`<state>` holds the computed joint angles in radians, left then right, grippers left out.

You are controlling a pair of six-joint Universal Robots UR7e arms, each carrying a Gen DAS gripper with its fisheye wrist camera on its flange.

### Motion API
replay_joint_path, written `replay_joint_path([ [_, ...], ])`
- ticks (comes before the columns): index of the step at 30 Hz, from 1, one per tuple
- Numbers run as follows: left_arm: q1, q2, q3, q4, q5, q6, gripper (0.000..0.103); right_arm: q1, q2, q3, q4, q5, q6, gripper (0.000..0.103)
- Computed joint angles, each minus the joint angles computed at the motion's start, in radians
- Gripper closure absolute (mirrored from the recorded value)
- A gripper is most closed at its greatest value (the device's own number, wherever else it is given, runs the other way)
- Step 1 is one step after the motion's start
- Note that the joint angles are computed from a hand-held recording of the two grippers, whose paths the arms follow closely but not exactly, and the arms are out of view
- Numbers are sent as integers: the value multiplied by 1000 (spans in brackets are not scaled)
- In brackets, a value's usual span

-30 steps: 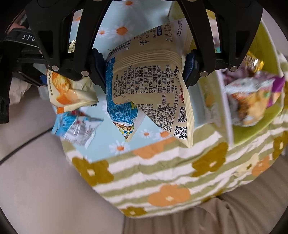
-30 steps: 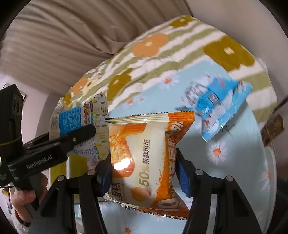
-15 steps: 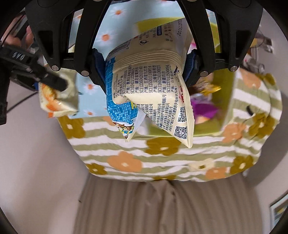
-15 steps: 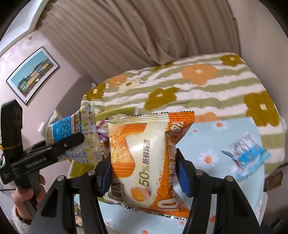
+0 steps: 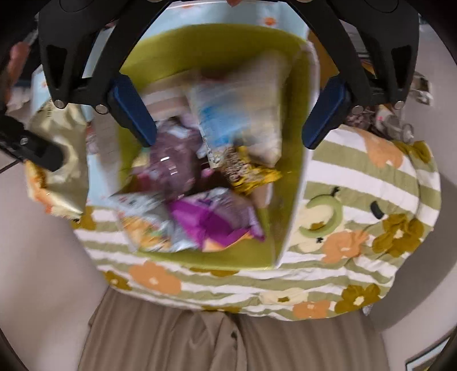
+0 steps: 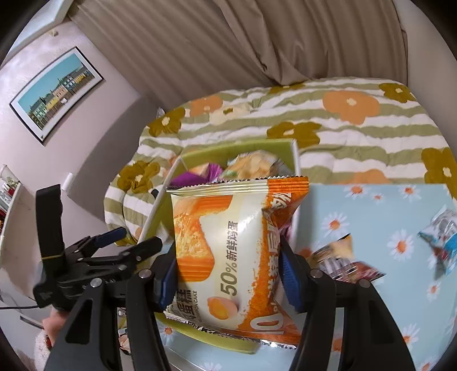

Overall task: Organize snacks
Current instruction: 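Carry both packs over the box and open both tools to drop them, then move both tools back over the last snacks on the mat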

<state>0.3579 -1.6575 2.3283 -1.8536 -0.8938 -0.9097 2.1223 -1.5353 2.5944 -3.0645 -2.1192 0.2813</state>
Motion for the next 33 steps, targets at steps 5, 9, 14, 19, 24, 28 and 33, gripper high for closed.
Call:
replay_joint_path([
  [5,-4,-73,38,32,-24,13,2,46,93,-23,-5,-71,33,46],
  [9,-44,-140,54,71,-34,2,2,52,140,-59,0,-81,30,46],
  [14,-79,-178,53,154,-27,-18,2,50,220,-125,28,-94,9,46],
  [19,-74,-203,52,183,-22,-18,2,38,295,-169,38,-97,-23,44],
  [24,-82,-236,61,224,-31,-39,2,48,318,-148,-38,-98,-45,4],
  [28,-109,-257,70,254,-37,-66,2,83,311,-120,-83,-132,-51,4],
  [33,-154,-253,64,280,-26,-89,2,139,272,-104,-67,-189,-23,4],
])
